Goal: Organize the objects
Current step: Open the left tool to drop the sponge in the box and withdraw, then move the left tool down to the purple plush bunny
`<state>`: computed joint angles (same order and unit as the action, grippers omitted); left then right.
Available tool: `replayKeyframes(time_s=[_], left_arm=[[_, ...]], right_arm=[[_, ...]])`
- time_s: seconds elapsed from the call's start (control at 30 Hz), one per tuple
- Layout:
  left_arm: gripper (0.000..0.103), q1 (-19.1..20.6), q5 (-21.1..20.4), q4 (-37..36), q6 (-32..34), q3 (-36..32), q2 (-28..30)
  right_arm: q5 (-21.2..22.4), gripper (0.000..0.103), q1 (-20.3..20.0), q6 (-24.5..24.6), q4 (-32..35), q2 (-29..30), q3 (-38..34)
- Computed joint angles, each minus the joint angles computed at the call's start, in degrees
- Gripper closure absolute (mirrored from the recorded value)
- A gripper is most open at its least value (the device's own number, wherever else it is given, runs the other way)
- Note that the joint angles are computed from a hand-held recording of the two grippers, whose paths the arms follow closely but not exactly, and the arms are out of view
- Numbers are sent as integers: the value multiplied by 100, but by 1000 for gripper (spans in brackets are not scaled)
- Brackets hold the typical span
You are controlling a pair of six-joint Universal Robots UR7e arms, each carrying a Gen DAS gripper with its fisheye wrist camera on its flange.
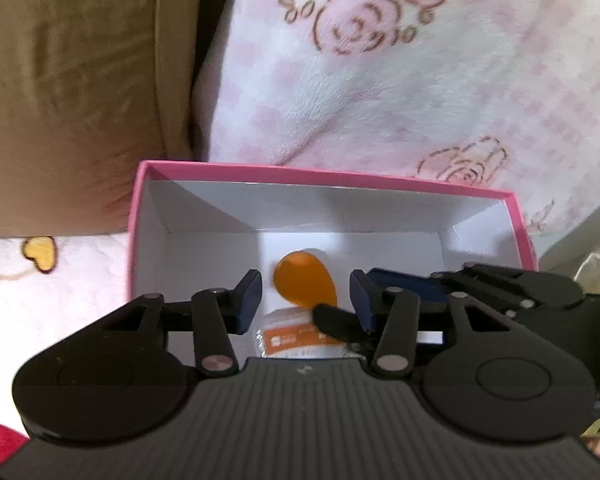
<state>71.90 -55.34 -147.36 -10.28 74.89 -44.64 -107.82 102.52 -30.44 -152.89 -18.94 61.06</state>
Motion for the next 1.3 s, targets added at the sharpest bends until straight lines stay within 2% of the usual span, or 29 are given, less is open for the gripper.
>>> replayKeyframes(time_s=[0.13,0.23,0.3,0.43,0.53,0.7,0.83,1.0,1.1,1.17,1.3], left_arm=[[51,-71,-20,-233,210,430,-350],[51,-198,125,-247,197,750,-615],[51,-308,232,-292,231,975,-790],[51,-537,280,-227,108,1500,-1254],[50,-735,468,-107,44,1846,-1572],[48,-1074,698,202,-174,2313,-2117],[45,-1401,888,511,-404,2677,-2560],[39,-1776,996,1008,-724,3053,-3066],[31,-1937,905,1282,-861,3241,-3333],[26,-2008,892,1383,-960,3336,-3437],[18,-2170,959,1617,-1152,3560,-3659]], right_arm=[[96,54,17,-502,-786,-480,846],[100,53,66,-428,-1224,-834,1454],[195,53,61,-466,-1360,-889,1449],[98,52,157,-553,-1626,-1253,1928],[-37,51,247,-635,-1856,-1629,2405],[-322,43,428,-678,-2100,-2147,3056],[-399,33,566,-640,-2300,-2431,3514],[-425,23,699,-515,-2575,-2738,4016],[-460,15,772,-791,-2744,-2863,4263],[-503,15,818,-940,-2891,-2932,4425],[-504,14,883,-804,-2806,-3135,4695]])
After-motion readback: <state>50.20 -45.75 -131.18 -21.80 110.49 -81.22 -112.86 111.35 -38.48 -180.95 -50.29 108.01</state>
